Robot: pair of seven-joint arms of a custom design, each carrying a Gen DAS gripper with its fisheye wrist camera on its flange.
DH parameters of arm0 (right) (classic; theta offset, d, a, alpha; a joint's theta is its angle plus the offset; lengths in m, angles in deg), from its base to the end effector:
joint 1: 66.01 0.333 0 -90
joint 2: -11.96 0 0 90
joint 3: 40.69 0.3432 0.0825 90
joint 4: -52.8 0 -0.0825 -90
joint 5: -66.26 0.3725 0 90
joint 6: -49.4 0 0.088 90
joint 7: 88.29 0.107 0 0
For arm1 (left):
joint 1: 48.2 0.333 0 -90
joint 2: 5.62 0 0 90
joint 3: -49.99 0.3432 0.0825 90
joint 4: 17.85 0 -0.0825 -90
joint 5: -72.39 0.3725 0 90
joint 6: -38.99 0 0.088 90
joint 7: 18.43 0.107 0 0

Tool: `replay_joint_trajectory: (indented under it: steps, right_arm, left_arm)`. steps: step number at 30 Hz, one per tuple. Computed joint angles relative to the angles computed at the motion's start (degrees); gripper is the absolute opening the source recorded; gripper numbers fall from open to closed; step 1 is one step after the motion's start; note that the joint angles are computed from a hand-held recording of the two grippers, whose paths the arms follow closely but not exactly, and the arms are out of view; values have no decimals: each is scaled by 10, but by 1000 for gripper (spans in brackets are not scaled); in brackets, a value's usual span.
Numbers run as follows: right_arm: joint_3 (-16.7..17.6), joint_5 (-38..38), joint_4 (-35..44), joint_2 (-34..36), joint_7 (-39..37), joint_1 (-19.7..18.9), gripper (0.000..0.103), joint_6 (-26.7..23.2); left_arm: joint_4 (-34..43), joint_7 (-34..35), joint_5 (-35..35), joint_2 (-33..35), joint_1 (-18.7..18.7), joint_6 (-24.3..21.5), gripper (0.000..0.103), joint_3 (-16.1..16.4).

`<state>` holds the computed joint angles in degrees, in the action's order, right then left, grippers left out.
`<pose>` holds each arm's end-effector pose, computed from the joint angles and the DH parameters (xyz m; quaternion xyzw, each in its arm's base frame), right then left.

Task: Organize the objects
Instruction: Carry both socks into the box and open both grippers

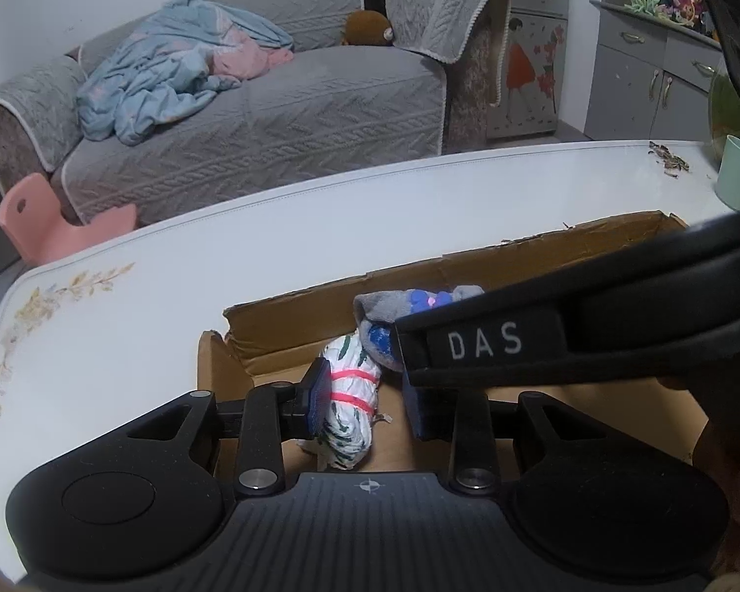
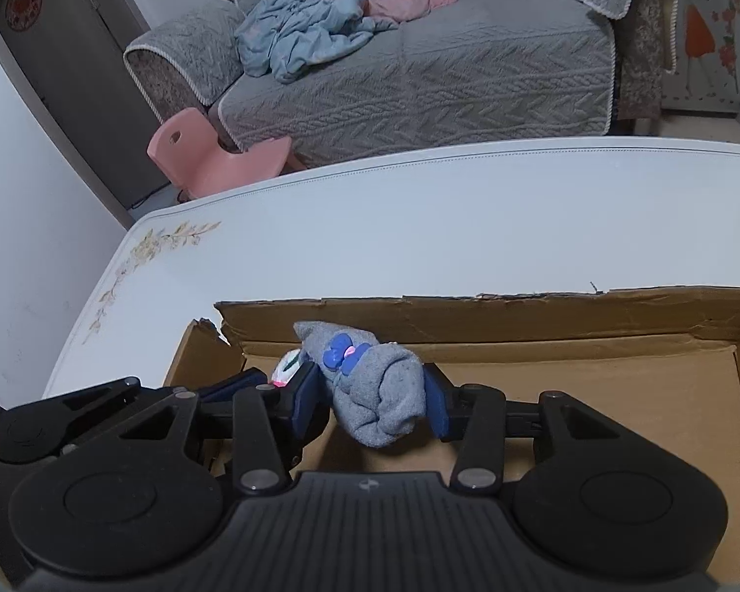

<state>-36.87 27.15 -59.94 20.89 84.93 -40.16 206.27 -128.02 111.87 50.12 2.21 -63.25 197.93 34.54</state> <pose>0.5312 0.3284 0.4902 -0.5204 0.7755 -0.1528 0.3231 0.5559 -0.2979 0.5360 -0.3022 0.8776 -0.3315 0.1691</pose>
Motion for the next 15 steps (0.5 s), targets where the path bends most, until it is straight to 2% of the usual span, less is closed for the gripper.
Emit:
replay_joint_trajectory:
  steps: [1,2,6,10,15]
  right_arm:
    - [1,1,0,0,1,1,42,-1]
    - [2,4,0,-1,-3,0,43,-1]
    - [2,9,2,-2,-14,0,49,0]
    - [5,17,6,-5,-25,0,53,-4]
    - [8,16,16,-8,-42,3,55,-25]
  left_arm:
    - [0,-5,4,0,-1,1,42,1]
    - [0,-9,9,0,-2,1,50,2]
    - [-10,-28,36,-6,-8,16,65,6]
    - [-5,-33,36,-11,-5,-2,85,6]
    - [1,-53,46,-23,-4,-33,93,10]
